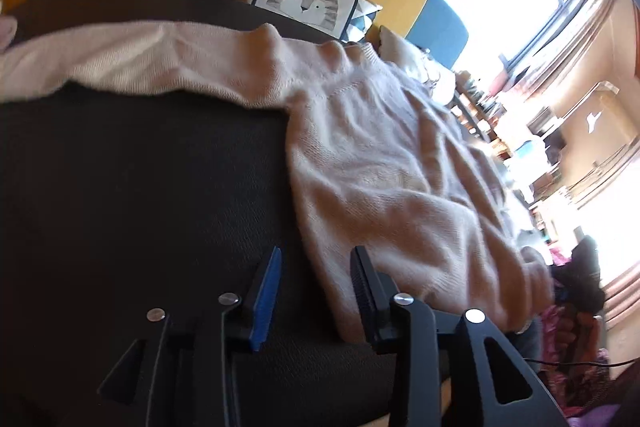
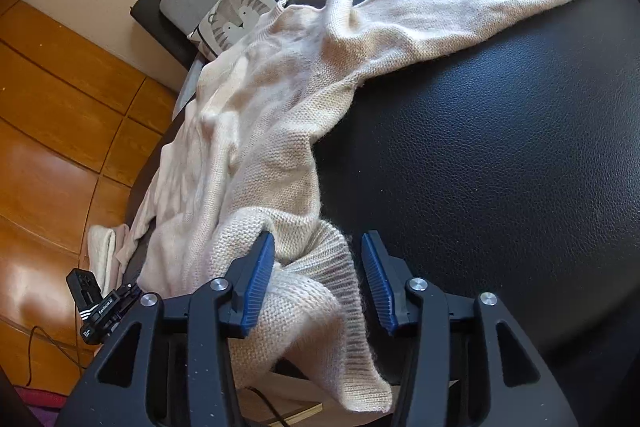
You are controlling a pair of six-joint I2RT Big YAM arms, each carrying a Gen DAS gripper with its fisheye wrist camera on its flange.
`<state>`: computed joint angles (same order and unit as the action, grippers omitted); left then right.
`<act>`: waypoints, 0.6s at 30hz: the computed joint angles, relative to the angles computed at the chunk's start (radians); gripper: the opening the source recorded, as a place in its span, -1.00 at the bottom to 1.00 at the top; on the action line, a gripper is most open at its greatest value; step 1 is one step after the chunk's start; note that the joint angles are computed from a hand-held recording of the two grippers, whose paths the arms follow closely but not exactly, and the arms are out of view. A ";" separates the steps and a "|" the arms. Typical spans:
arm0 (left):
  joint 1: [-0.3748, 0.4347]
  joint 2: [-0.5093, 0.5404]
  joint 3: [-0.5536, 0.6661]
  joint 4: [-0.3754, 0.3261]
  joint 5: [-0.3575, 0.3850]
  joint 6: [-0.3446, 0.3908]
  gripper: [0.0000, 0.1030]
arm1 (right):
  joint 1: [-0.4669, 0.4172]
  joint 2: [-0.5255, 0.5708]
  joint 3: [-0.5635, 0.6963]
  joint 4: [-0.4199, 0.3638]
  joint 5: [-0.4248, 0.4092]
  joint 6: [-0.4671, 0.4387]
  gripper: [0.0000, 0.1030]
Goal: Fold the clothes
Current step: 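Move the open right tool to the sweater hem and grasp it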
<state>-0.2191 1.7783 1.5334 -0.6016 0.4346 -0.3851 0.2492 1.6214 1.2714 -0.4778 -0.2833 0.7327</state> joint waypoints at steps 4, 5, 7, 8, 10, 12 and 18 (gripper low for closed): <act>0.002 -0.008 -0.024 0.021 0.083 0.008 -0.11 | 0.015 0.000 0.012 -0.040 -0.005 -0.072 0.03; 0.001 -0.010 -0.028 0.024 0.102 0.015 -0.09 | 0.019 -0.002 0.011 -0.045 -0.008 -0.092 0.04; -0.013 -0.006 -0.027 0.029 0.112 0.041 -0.05 | 0.025 -0.010 0.000 -0.043 -0.005 -0.121 0.05; -0.024 -0.002 -0.021 0.034 0.101 0.052 -0.01 | 0.027 -0.014 -0.006 -0.038 -0.001 -0.130 0.09; -0.044 0.010 -0.009 0.049 0.072 0.066 0.06 | 0.032 -0.016 -0.012 -0.024 0.007 -0.135 0.16; -0.061 0.022 0.005 0.066 0.058 0.061 0.09 | 0.036 -0.014 -0.010 -0.021 0.008 -0.133 0.18; -0.083 0.066 0.039 0.139 0.071 0.001 0.10 | 0.059 -0.007 -0.002 -0.017 0.030 -0.146 0.18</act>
